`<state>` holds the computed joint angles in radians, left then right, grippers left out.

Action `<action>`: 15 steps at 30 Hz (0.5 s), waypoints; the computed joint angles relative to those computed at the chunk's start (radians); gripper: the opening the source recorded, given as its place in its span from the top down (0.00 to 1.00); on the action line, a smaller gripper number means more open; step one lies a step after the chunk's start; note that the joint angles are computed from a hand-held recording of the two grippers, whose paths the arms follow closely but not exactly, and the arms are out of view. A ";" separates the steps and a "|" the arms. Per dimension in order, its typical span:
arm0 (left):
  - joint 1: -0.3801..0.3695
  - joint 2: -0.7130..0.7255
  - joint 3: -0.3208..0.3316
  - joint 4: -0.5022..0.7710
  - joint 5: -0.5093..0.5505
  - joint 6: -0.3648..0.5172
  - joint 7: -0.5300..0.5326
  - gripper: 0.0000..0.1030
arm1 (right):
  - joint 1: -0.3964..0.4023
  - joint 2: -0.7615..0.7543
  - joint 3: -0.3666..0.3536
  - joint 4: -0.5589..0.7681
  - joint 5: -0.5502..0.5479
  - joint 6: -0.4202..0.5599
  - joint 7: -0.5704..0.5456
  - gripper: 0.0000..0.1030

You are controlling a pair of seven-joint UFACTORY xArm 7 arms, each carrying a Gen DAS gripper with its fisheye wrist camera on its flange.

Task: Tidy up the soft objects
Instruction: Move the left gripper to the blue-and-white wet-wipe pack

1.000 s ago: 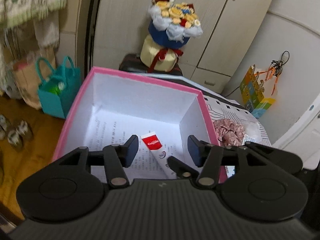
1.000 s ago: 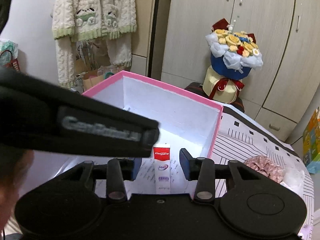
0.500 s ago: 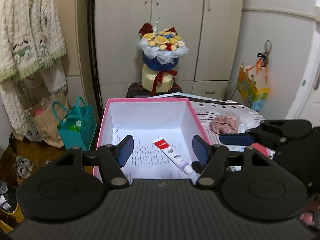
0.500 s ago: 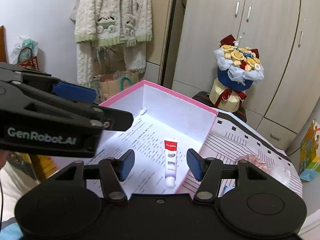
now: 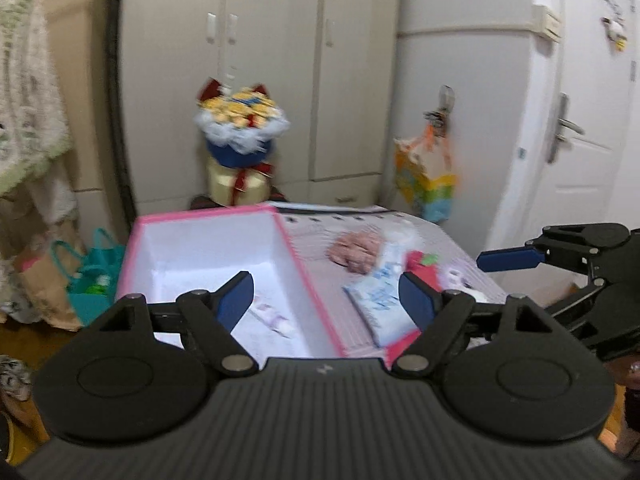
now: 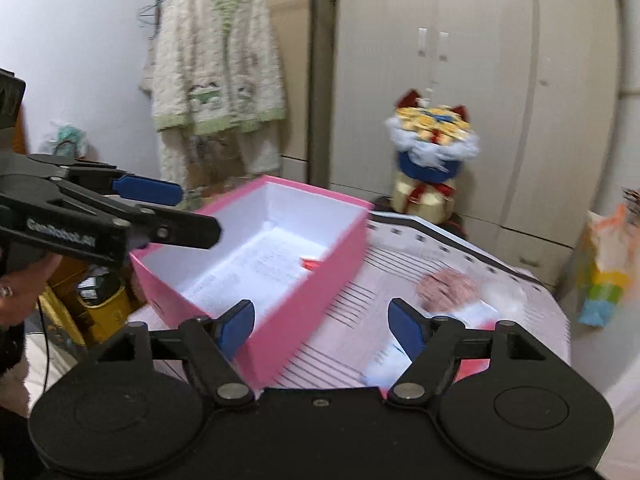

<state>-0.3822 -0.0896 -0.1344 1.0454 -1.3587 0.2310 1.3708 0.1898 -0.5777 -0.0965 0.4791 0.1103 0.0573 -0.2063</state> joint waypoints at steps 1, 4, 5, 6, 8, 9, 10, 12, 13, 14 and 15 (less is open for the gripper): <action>-0.003 0.001 -0.003 -0.005 0.005 0.015 -0.004 0.23 | -0.029 -0.026 0.010 -0.030 -0.006 -0.002 0.007 0.24; -0.014 0.017 -0.017 -0.013 0.026 0.042 -0.022 0.23 | -0.072 -0.083 0.003 -0.095 -0.015 0.008 0.014 0.22; -0.018 0.028 -0.023 -0.011 0.039 0.050 -0.035 0.23 | -0.085 -0.096 0.000 -0.113 -0.016 0.007 0.017 0.22; -0.021 0.036 -0.028 -0.011 0.050 0.056 -0.048 0.23 | -0.092 -0.110 -0.007 -0.131 -0.016 0.008 0.018 0.21; -0.027 0.057 -0.039 -0.005 0.059 0.066 -0.063 0.23 | -0.098 -0.128 -0.033 -0.163 -0.012 0.004 0.013 0.21; -0.030 0.069 -0.045 -0.001 0.062 0.072 -0.070 0.23 | -0.089 -0.130 -0.057 -0.176 -0.009 -0.006 0.003 0.20; -0.032 0.080 -0.051 0.002 0.068 0.075 -0.082 0.23 | -0.085 -0.133 -0.068 -0.189 -0.006 -0.012 -0.004 0.20; -0.036 0.111 -0.065 0.016 0.084 0.074 -0.112 0.23 | -0.066 -0.118 -0.098 -0.205 -0.003 -0.046 -0.026 0.20; -0.037 0.125 -0.072 0.024 0.094 0.072 -0.129 0.23 | -0.056 -0.102 -0.111 -0.211 -0.004 -0.070 -0.039 0.20; -0.037 0.142 -0.080 0.034 0.095 0.073 -0.137 0.23 | -0.043 -0.085 -0.123 -0.216 -0.006 -0.094 -0.052 0.20; -0.037 0.157 -0.087 0.044 0.106 0.075 -0.154 0.23 | -0.020 -0.064 -0.147 -0.217 -0.011 -0.122 -0.071 0.20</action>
